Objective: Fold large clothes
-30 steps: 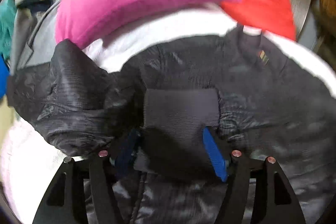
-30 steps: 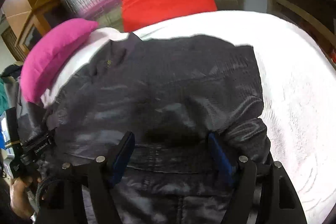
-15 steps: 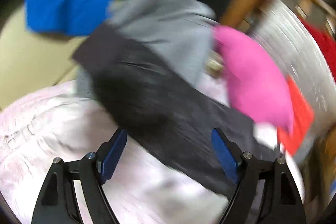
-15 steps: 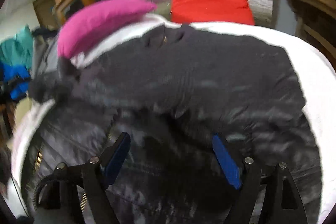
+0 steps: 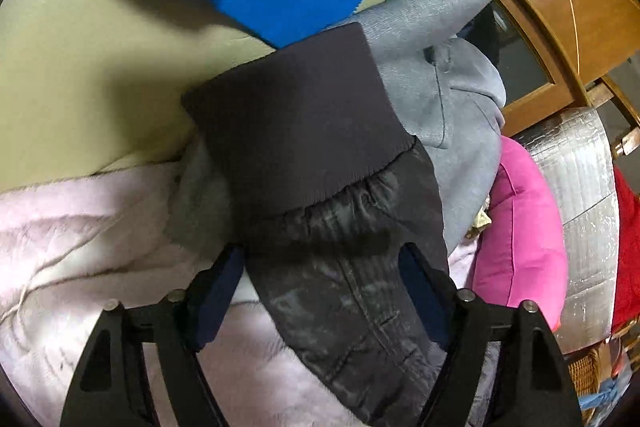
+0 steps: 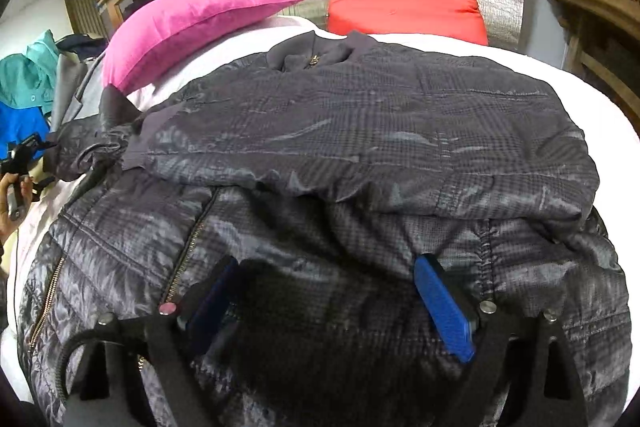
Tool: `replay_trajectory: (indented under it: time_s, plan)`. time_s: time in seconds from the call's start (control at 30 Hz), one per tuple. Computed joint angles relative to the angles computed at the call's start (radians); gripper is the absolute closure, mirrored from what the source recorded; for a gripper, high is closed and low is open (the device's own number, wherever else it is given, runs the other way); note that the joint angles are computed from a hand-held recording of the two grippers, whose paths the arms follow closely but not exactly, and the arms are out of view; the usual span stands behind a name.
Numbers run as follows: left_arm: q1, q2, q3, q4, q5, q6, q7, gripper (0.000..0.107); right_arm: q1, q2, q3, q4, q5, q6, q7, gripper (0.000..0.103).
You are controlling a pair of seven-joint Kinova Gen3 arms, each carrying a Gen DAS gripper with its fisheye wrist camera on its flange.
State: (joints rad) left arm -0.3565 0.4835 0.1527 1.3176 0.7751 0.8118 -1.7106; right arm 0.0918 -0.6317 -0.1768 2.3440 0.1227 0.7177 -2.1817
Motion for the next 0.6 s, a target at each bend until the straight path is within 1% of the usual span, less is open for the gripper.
replay_trajectory:
  time_s: [0.07,0.1,0.13,0.17,0.23,0.27,0.3,0.33,0.43,0.53,0.6]
  plan:
    - [0.014,0.015,-0.009,-0.025,-0.025,0.007,0.016,0.033,-0.001,-0.002,0.004,0.0,-0.001,0.002,0.004,0.011]
    - [0.018,0.021,-0.013,-0.03,-0.036,0.007,0.024,0.037,-0.001,-0.003,0.002,0.001,-0.001,0.001,0.004,0.011]
    - [0.021,0.025,-0.015,-0.036,-0.053,0.008,0.042,0.048,-0.001,-0.002,0.003,0.0,-0.001,0.002,0.006,0.011]
    - [0.037,0.034,-0.035,-0.054,-0.077,0.024,0.072,0.055,0.0,-0.002,0.004,0.001,-0.001,0.001,0.006,0.011]
    - [0.026,0.033,-0.029,-0.06,-0.098,0.038,0.083,0.071,-0.001,-0.002,0.005,0.0,-0.004,0.001,0.007,0.011]
    - [0.032,0.029,-0.033,-0.072,-0.123,0.05,0.088,0.076,0.0,-0.003,0.004,0.0,-0.004,0.001,0.007,0.01]
    - [0.041,0.023,-0.038,-0.081,-0.144,0.059,0.094,0.084,0.001,-0.002,0.003,0.001,-0.005,0.0,0.006,0.01]
    - [0.046,0.017,-0.04,-0.086,-0.159,0.061,0.099,0.089,0.001,-0.002,0.003,0.001,-0.005,-0.001,0.006,0.01]
    - [0.088,-0.037,-0.056,-0.093,-0.235,0.054,0.111,0.097,-0.002,-0.007,0.01,0.004,-0.01,-0.005,0.009,0.01]
    - [0.137,-0.106,-0.062,-0.089,-0.307,0.028,0.094,0.099,-0.004,-0.01,0.017,0.007,-0.014,-0.009,0.014,0.01]
    - [0.193,-0.184,-0.065,-0.071,-0.367,-0.006,0.056,0.1,-0.007,-0.013,0.026,0.009,-0.019,-0.013,0.019,0.01]
